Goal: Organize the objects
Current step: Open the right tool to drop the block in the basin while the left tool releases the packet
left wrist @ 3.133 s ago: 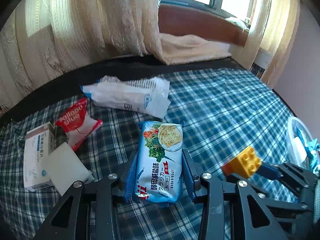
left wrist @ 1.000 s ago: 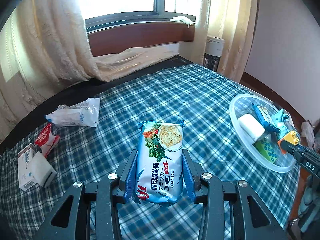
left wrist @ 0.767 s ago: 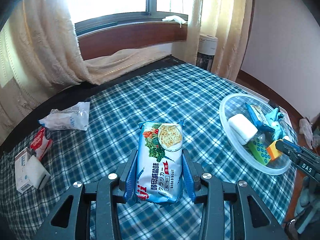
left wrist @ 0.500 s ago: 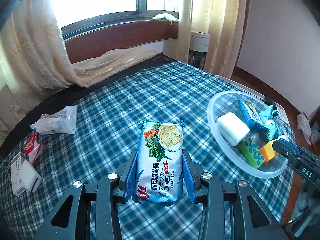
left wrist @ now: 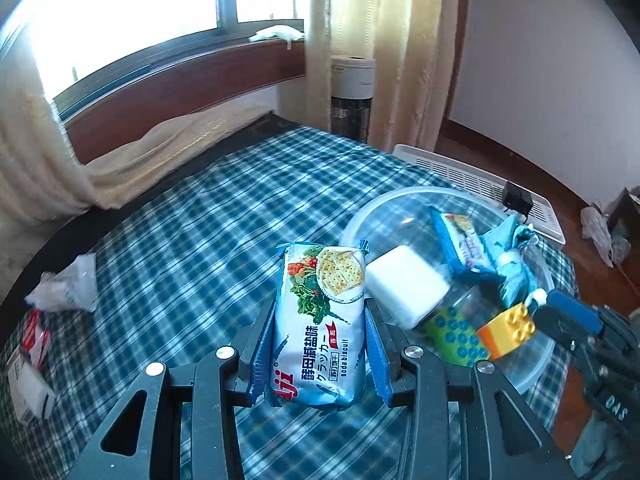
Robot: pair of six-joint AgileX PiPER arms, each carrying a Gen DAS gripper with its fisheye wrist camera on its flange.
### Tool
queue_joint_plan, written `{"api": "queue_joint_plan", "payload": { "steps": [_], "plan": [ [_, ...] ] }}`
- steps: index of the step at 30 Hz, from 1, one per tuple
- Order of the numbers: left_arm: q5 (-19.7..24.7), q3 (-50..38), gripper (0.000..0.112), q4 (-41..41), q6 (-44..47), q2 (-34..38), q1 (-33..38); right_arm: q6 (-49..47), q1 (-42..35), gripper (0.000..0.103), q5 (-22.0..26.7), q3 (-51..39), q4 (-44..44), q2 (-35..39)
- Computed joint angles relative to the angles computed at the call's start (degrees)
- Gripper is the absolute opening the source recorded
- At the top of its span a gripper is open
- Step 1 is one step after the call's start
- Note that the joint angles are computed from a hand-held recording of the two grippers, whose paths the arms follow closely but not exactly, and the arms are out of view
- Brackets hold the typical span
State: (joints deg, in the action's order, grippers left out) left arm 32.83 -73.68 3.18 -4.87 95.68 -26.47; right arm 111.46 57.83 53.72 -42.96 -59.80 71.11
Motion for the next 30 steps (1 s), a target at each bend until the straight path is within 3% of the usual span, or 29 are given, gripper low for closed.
{"api": "queue_joint_plan", "payload": {
  "steps": [6, 18, 23, 30],
  "plan": [
    [2.4, -7.3, 0.044, 1.4, -1.0, 5.4, -3.1, 1.7, -1.3, 0.039, -1.4, 3.3, -0.8, -3.2],
    [10.4, -25.5, 0.044, -3.9, 2.1, 16.8, -6.0, 3.1, -3.4, 0.039, -3.9, 6.8, -1.1, -6.3],
    [11.0, -27.7, 0.072, -5.8, 1.6, 17.9, -6.0, 3.1, -3.3, 0.039, -3.5, 7.1, -1.2, -6.7],
    [10.0, -24.9, 0.072, -6.6, 1.1, 15.8, -4.3, 3.5, -3.0, 0.039, -3.0, 7.4, -1.4, -7.5]
  ]
}}
